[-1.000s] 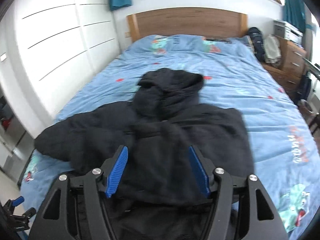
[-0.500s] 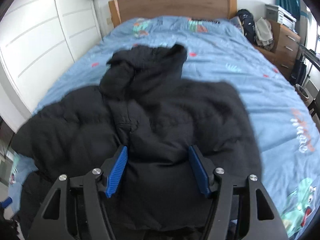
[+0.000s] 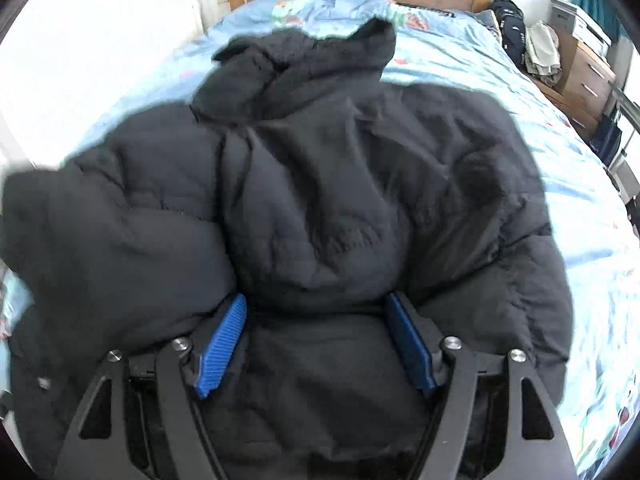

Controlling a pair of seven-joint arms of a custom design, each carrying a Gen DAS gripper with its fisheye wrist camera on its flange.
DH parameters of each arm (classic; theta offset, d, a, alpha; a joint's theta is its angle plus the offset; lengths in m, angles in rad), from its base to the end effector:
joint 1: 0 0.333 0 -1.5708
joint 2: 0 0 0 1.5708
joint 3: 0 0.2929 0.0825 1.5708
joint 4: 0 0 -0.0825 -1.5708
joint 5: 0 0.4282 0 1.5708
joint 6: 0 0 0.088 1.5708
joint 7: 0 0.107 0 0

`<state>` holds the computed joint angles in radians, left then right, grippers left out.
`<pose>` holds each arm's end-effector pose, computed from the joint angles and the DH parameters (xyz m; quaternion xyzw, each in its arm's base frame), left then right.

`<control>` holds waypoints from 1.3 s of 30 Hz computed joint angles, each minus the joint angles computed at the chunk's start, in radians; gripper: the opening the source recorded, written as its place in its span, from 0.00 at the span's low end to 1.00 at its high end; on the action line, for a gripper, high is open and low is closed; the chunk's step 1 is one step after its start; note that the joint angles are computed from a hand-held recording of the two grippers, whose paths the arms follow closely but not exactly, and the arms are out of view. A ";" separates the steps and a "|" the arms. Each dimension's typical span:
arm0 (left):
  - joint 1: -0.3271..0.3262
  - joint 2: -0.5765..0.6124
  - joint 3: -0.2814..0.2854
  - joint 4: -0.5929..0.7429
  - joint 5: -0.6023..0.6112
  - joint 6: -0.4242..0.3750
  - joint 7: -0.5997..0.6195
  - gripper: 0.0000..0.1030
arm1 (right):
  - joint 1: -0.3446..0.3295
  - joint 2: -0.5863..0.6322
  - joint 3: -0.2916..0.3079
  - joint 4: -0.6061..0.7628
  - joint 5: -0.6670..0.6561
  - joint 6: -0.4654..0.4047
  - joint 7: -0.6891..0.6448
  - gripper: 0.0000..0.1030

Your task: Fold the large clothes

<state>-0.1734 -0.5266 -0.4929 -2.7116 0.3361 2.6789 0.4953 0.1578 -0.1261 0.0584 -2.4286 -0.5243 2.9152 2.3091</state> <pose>0.3598 -0.2734 0.3669 -0.7216 0.6257 -0.2105 0.2085 0.5274 0.1475 0.3658 -0.6548 0.6846 -0.2167 0.2357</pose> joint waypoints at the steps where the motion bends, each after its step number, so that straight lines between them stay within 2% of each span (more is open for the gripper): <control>1: 0.002 -0.007 0.001 -0.004 0.002 0.002 -0.003 0.99 | 0.004 -0.029 -0.002 -0.019 0.012 0.030 0.000 0.70; 5: 0.011 -0.026 0.004 -0.022 -0.002 0.016 -0.015 0.99 | -0.005 -0.079 0.036 -0.015 -0.030 0.079 0.018 0.70; 9: 0.017 -0.041 0.008 -0.047 -0.016 0.030 -0.020 0.99 | -0.004 -0.035 0.083 0.063 -0.092 0.081 0.051 0.70; 14: 0.019 -0.049 0.025 -0.077 -0.051 0.053 -0.004 0.99 | 0.066 0.106 0.067 0.163 -0.083 0.021 0.029 0.70; 17: 0.036 -0.063 0.015 -0.089 -0.055 0.048 -0.010 0.99 | 0.110 0.175 0.041 0.200 -0.159 -0.040 0.078 0.72; 21: 0.043 -0.094 0.013 -0.109 -0.066 0.030 -0.023 0.99 | 0.154 0.212 0.007 0.209 -0.265 -0.088 0.150 0.76; 24: 0.036 -0.132 0.014 -0.123 -0.071 0.008 -0.021 0.99 | 0.158 0.211 0.002 0.208 -0.220 -0.093 0.123 0.76; 29: 0.000 -0.225 0.027 -0.152 -0.099 -0.022 0.000 0.99 | 0.153 0.142 0.016 0.164 -0.053 -0.101 0.012 0.76; 36: -0.071 -0.336 0.050 -0.187 -0.163 -0.053 0.056 0.99 | 0.161 -0.088 0.052 -0.020 0.016 -0.070 0.014 0.76; 39: -0.101 -0.402 0.052 -0.215 -0.191 -0.069 0.067 0.99 | 0.163 -0.201 0.083 -0.106 0.038 -0.084 0.028 0.76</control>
<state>-0.2740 -0.9286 -0.4412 -2.9264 0.1453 2.6102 0.5621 0.3207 -0.3269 0.1415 -2.5349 -0.4864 2.8311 2.3373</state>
